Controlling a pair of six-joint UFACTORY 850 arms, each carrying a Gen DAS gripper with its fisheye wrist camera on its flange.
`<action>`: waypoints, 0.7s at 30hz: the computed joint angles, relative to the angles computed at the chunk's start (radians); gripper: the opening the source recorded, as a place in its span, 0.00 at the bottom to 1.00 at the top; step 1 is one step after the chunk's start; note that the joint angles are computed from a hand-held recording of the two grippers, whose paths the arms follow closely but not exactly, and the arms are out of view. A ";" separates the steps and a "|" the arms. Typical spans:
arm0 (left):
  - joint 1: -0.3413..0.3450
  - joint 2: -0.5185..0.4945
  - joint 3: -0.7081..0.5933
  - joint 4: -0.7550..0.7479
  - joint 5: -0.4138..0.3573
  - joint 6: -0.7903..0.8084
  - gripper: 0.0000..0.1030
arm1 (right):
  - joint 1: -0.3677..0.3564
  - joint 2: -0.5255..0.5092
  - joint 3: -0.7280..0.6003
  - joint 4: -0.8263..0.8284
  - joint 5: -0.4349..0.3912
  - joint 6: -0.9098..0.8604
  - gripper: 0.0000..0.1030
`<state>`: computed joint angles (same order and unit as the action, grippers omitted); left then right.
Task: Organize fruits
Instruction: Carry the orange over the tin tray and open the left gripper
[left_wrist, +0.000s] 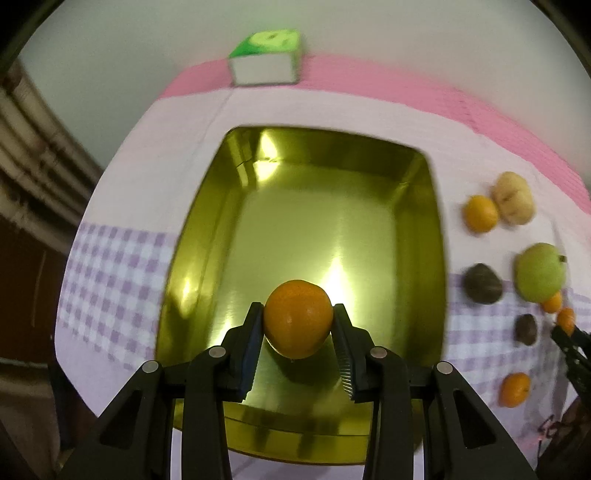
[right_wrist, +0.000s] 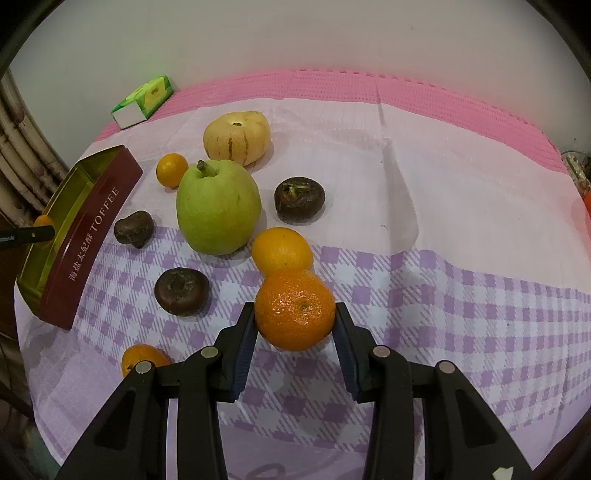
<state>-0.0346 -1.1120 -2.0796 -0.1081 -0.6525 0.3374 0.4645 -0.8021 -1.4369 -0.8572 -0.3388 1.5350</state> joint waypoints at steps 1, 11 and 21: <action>0.005 -0.012 -0.014 0.001 -0.011 -0.003 0.36 | 0.002 -0.002 -0.004 0.003 -0.004 -0.002 0.37; 0.015 -0.042 -0.025 0.006 -0.014 0.004 0.36 | 0.010 -0.003 -0.021 -0.006 -0.043 -0.009 0.37; 0.014 -0.055 -0.024 -0.006 -0.020 0.007 0.36 | 0.021 0.015 -0.028 -0.040 -0.065 0.025 0.37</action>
